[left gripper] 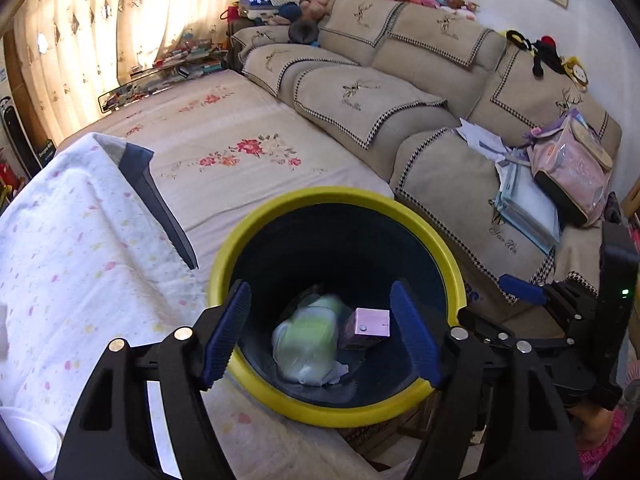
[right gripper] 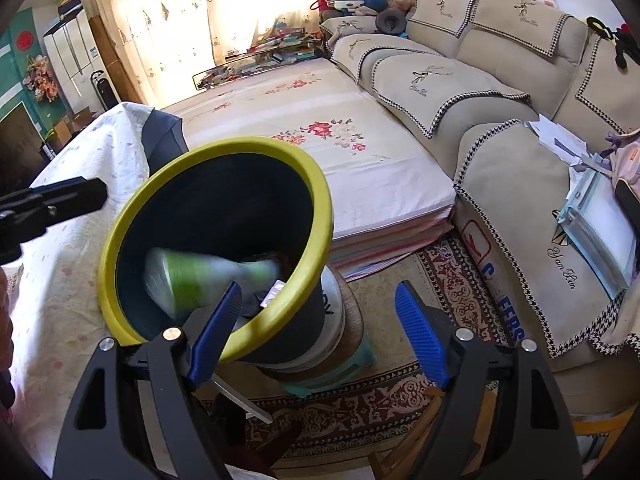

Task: Collect trash
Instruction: 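Carry the bottle over the yellow bin and open the left gripper, then move the right gripper back to the white yogurt cup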

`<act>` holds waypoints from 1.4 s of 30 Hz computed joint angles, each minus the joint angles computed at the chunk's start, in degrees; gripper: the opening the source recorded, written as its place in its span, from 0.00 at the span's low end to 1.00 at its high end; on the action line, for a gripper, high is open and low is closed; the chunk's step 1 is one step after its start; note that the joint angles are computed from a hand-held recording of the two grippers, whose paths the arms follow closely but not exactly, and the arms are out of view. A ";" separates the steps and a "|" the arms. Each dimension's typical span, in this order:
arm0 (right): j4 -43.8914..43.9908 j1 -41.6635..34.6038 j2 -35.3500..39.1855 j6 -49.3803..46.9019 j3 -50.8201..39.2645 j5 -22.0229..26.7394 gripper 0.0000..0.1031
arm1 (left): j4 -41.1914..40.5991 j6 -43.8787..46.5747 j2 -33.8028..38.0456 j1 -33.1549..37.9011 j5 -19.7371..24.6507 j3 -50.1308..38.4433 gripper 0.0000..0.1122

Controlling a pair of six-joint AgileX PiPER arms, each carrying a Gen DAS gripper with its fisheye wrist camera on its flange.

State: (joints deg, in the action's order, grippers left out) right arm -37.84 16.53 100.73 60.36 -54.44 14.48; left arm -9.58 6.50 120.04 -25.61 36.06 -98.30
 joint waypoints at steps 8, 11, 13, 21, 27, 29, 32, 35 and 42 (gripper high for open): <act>2.88 2.58 0.59 -3.12 -1.88 0.60 0.73 | -8.57 6.16 -19.26 6.10 -6.89 22.34 0.73; 4.45 4.17 1.26 -4.99 -3.48 1.28 0.73 | -10.27 8.16 -27.97 10.38 -9.11 31.88 0.74; 5.84 5.64 1.87 -6.72 -4.91 1.71 0.73 | -10.38 8.41 -33.76 13.74 -10.14 37.74 0.76; 17.00 13.12 4.89 -19.83 -13.18 1.94 0.73 | -17.79 20.69 -55.31 38.36 -9.18 56.71 0.78; 27.14 20.10 8.37 -33.35 -24.45 5.31 0.73 | -30.53 41.66 -59.63 58.31 -3.57 62.86 0.78; 27.14 22.87 9.98 -34.78 -29.23 7.31 0.73 | -34.25 47.23 -59.61 62.61 -2.29 63.92 0.78; 29.00 25.92 13.23 -39.04 -36.96 10.17 0.73 | -37.45 50.67 -58.81 65.42 -1.17 64.20 0.78; 33.57 27.81 17.71 -45.53 -46.45 14.16 0.73 | -37.68 49.99 -59.52 64.43 -1.94 65.13 0.78; 43.57 28.97 29.94 -56.82 -68.53 27.79 0.71 | -38.05 50.21 -60.47 66.48 -0.88 65.07 0.78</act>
